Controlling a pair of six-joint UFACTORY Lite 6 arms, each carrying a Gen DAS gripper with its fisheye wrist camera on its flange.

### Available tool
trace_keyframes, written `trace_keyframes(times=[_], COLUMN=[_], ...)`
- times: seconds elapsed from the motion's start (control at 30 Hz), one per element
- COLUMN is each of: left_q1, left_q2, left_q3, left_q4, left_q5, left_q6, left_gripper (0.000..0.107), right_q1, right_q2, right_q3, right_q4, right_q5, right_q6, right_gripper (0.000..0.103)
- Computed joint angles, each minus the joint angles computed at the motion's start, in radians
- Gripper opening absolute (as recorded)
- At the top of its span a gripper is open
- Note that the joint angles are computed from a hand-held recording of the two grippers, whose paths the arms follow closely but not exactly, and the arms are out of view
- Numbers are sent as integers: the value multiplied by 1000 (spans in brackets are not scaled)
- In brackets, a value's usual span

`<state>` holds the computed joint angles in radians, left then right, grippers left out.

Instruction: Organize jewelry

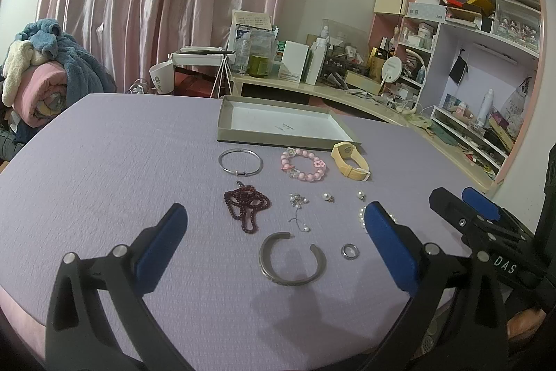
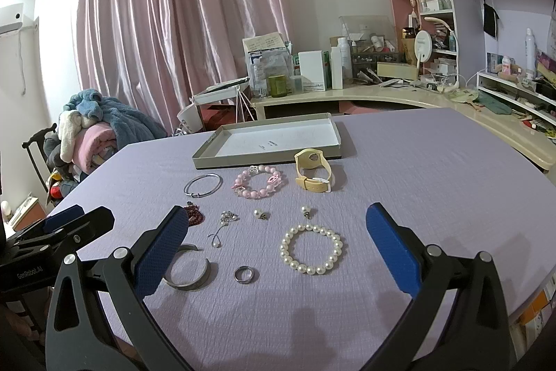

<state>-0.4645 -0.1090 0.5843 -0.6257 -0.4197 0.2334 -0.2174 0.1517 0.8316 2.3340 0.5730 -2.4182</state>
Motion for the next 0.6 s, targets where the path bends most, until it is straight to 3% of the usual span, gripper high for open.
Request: trace_keyframes(times=[0.13, 0.4, 0.5, 0.6], left_q1=[-23, 12, -18, -1], left_q2=[-9, 3, -7, -2], left_q3=[3, -4, 3, -1], left_q4=[-65, 28, -54, -8], left_q5=[1, -1, 0, 0], left_q6=[49, -23, 42, 6], left_gripper=[101, 101, 101, 101], right_q1=[4, 3, 4, 5], right_q2=[1, 6, 8, 10], right_q3=[-1, 4, 5, 6], right_q4=[8, 7, 9, 11], right_q5=[1, 1, 2, 1], right_q6=[-8, -7, -9, -10], right_gripper=[102, 102, 102, 102])
